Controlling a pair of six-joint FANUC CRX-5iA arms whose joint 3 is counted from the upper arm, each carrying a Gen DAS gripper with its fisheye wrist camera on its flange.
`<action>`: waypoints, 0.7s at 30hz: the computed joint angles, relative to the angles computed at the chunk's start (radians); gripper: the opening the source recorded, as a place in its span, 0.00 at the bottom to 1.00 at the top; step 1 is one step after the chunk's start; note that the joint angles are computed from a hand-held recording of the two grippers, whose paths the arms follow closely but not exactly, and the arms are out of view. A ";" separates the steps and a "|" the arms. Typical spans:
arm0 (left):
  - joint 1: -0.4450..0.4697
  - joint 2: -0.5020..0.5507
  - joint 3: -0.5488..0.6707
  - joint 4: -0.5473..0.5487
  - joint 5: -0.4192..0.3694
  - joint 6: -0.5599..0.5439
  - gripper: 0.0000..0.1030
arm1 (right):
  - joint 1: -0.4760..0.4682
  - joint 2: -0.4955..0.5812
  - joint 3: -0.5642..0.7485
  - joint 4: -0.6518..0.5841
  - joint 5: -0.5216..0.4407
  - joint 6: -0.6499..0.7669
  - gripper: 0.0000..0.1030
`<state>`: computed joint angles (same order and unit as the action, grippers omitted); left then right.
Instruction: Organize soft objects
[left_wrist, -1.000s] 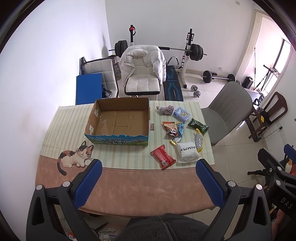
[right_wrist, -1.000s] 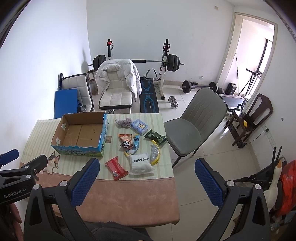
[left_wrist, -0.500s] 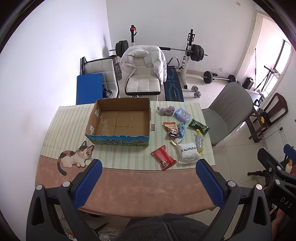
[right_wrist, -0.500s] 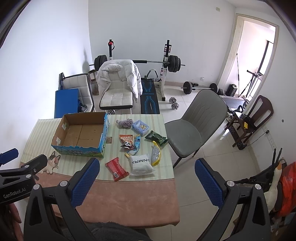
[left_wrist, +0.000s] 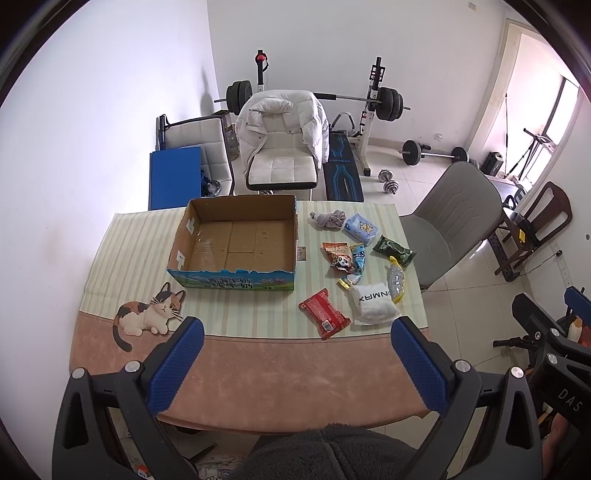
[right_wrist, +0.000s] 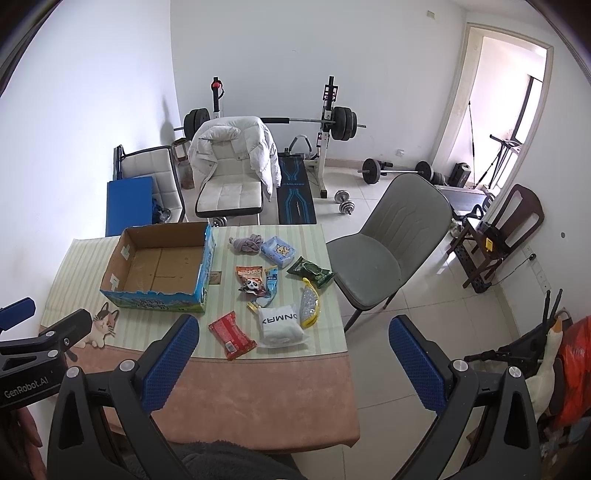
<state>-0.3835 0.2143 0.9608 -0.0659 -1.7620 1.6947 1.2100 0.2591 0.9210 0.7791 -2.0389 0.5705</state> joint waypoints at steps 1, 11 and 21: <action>0.000 0.000 0.000 0.000 -0.001 0.001 1.00 | -0.001 0.001 0.003 -0.001 0.000 0.000 1.00; -0.007 0.014 0.023 -0.003 -0.008 0.001 1.00 | -0.002 0.002 0.007 0.002 -0.002 0.007 1.00; -0.023 0.042 0.074 -0.011 -0.026 0.018 1.00 | -0.003 0.006 0.015 -0.001 -0.004 0.006 1.00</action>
